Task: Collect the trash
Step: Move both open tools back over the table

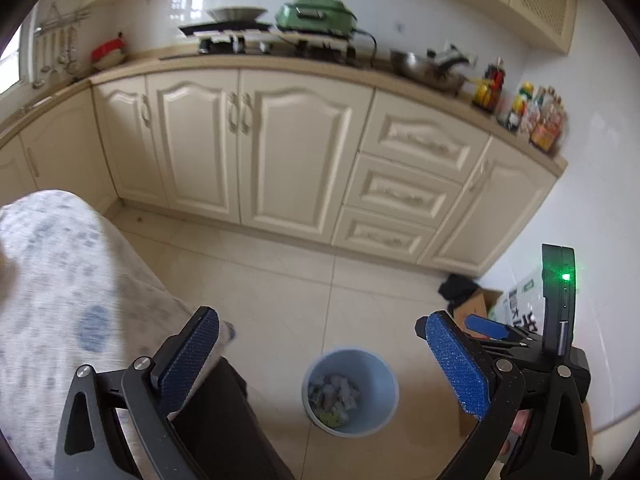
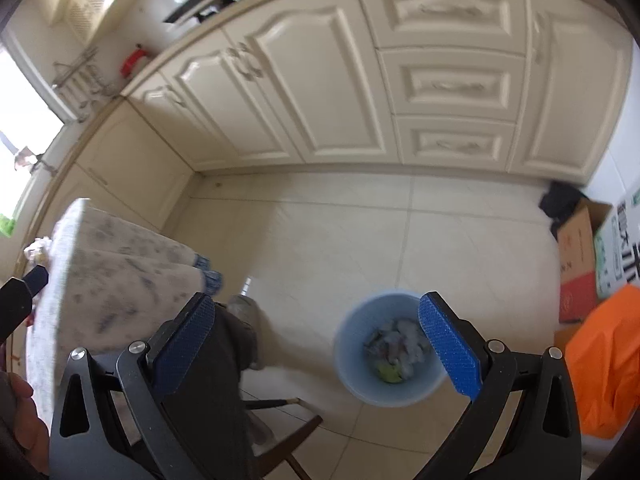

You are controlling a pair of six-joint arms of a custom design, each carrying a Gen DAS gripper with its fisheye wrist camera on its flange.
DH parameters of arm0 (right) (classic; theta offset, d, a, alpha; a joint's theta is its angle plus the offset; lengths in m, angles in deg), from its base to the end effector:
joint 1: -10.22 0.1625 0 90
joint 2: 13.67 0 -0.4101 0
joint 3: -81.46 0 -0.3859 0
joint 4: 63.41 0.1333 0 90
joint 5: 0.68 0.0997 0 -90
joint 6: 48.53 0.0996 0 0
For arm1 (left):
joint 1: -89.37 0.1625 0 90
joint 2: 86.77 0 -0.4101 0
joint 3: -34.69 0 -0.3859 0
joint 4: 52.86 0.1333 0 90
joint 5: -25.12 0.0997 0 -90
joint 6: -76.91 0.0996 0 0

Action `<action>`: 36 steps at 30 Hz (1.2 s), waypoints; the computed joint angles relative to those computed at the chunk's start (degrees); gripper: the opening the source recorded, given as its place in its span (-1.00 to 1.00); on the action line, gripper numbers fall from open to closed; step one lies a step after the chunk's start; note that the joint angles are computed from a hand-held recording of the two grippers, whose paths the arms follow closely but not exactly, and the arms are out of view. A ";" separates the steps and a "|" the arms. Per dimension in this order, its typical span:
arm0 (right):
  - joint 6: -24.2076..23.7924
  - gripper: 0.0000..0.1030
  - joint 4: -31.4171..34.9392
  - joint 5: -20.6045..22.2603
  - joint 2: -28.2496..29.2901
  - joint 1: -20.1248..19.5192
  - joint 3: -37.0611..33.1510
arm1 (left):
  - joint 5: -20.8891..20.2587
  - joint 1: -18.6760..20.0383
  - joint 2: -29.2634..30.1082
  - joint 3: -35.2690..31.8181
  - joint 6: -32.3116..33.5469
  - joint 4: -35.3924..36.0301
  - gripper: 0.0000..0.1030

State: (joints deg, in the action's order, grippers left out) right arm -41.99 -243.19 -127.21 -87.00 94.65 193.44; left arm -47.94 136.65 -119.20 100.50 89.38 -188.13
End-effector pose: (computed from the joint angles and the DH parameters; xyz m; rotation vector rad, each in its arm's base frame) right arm 0.0209 -0.5485 0.3417 -0.6031 -2.2467 1.1056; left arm -0.4137 -0.6873 0.0974 1.2961 2.5762 -0.4019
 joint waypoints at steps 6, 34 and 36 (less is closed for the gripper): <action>-6.02 1.00 -1.38 0.20 6.31 7.61 -8.74 | 2.76 0.33 -11.62 10.31 0.36 -9.49 0.98; -27.97 1.00 8.52 10.62 39.57 25.96 -49.40 | 35.41 -3.11 -43.77 40.57 -3.81 -33.29 0.98; -28.99 1.00 9.90 10.72 41.26 26.20 -51.77 | 36.53 -3.23 -44.38 41.14 -4.13 -33.26 0.98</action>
State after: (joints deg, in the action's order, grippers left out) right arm -70.98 -233.29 -116.48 -45.74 120.85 141.67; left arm -11.41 133.42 -163.58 141.64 85.25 -221.39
